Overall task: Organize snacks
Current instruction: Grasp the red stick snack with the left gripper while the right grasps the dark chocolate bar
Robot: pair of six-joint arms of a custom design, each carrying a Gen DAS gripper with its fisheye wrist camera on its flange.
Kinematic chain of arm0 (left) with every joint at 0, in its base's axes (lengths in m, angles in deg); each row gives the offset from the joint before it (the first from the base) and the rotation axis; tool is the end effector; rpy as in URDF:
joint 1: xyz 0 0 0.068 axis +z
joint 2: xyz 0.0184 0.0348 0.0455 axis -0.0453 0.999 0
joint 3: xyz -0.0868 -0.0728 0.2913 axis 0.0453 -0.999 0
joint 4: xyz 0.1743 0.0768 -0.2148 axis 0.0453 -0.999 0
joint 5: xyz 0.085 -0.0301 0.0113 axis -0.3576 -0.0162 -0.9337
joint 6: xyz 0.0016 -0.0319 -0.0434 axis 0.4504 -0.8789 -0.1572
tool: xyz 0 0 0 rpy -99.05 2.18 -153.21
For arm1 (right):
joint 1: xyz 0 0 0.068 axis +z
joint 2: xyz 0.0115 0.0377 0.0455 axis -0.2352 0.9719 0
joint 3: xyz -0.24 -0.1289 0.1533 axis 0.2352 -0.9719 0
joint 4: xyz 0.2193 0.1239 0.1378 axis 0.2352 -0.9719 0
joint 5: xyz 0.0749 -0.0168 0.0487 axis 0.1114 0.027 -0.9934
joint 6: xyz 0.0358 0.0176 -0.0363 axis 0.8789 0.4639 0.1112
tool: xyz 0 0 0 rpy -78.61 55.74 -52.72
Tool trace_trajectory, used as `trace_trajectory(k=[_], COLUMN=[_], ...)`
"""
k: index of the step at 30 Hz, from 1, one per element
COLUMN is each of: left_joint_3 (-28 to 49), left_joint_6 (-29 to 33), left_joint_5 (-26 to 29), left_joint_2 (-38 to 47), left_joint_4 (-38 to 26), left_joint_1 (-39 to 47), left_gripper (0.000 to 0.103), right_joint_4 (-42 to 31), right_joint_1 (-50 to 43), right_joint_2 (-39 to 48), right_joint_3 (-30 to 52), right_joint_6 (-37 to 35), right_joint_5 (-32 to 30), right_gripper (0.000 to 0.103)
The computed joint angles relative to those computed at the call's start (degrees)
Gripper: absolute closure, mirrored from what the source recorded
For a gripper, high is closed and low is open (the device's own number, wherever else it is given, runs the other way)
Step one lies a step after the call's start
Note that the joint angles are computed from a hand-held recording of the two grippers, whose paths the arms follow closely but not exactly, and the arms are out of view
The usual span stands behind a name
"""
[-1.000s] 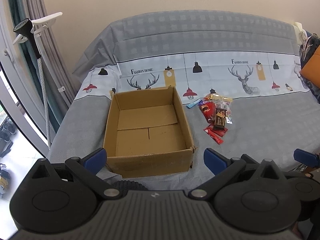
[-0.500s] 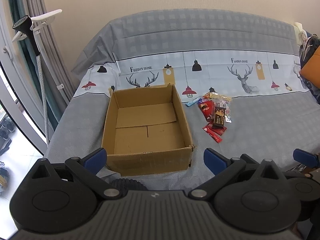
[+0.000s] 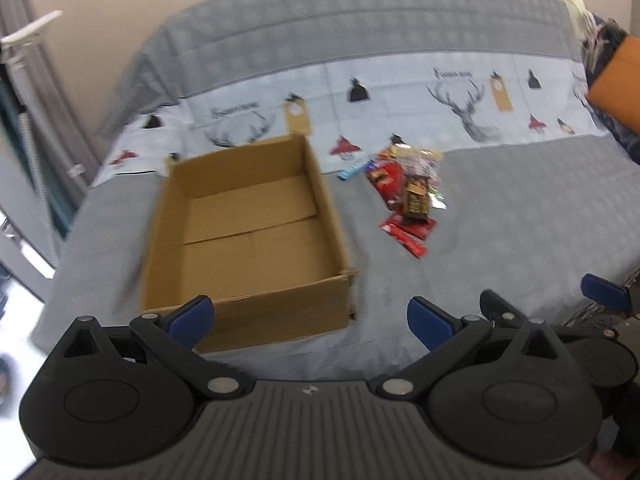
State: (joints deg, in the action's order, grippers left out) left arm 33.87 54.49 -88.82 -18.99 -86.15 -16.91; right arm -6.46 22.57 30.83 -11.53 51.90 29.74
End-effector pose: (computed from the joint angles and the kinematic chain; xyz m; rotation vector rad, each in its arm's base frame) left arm 0.1787 -0.0300 0.2853 -0.1715 2.4179 0.3241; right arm 0.1867 0.1246 0.2460 -0.1880 2.2750 0.1975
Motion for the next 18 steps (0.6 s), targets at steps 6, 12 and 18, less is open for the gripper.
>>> trace_trajectory(k=[6, 12, 18], left_joint_3=[-6.2, 0.4, 11.8], left_joint_6=[1.3, -2.6, -1.3], left_joint_5=[10.6, 15.9, 21.3], left_joint_2=[14.9, 37.5, 56.0], left_joint_4=[24.7, 39.5, 42.8], left_joint_1=[2.7, 5.9, 8.2], left_gripper=[0.000, 0.002, 0.045], right_joint_4=[25.0, 42.5, 43.5], right_joint_1=[-21.5, -30.7, -36.0], right_joint_2=[13.0, 32.0, 47.1], right_joint_3=[-8.1, -5.1, 6.8], right_joint_6=[-5.0, -11.6, -9.5], right_joint_5=[-21.0, -30.2, -42.7], right_gripper=[0.000, 0.000, 0.008])
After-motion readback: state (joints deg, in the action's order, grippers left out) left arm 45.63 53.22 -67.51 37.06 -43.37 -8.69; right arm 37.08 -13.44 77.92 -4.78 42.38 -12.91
